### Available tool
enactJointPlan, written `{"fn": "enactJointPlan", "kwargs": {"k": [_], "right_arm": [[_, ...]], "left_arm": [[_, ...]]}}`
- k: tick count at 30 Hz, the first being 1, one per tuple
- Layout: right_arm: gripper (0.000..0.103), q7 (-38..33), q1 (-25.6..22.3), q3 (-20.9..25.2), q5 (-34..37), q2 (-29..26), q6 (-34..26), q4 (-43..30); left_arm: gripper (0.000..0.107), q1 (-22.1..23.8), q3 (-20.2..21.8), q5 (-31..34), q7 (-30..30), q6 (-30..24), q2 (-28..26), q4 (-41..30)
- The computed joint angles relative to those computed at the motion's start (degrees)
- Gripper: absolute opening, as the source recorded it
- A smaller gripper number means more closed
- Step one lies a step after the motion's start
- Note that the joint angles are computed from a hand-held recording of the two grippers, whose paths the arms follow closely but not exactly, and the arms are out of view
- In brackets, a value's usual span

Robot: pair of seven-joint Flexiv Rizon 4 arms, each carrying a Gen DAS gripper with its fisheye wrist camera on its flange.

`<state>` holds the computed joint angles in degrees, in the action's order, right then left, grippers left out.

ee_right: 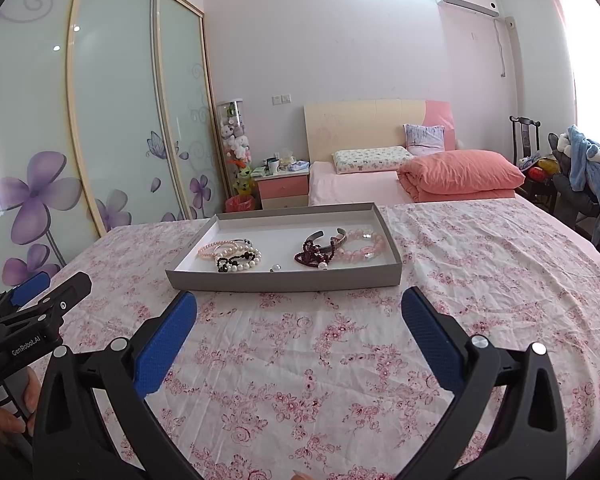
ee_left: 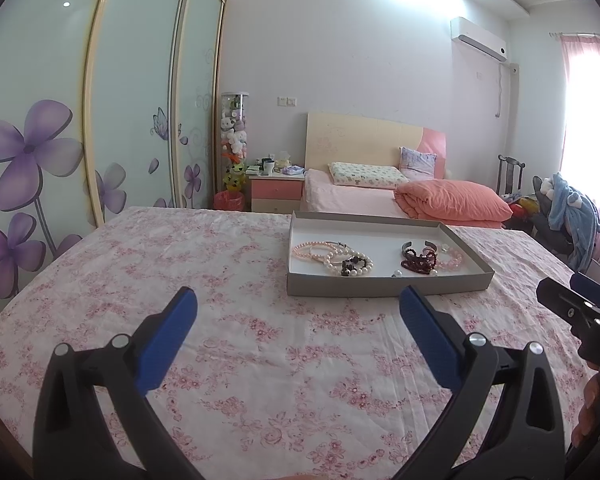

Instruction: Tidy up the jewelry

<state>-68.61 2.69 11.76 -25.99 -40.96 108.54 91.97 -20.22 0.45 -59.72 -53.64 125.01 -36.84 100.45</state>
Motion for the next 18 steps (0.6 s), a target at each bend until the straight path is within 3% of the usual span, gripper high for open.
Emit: {"fn": "enactJointPlan", "kwargs": {"k": [18], "right_arm": [[0.101,-0.16,-0.2,0.34,0.1,0.0,-0.22,-0.07]], "left_arm": [[0.099,-0.13,0.07,-0.33,0.39,-0.58,-0.14,-0.31]]}}
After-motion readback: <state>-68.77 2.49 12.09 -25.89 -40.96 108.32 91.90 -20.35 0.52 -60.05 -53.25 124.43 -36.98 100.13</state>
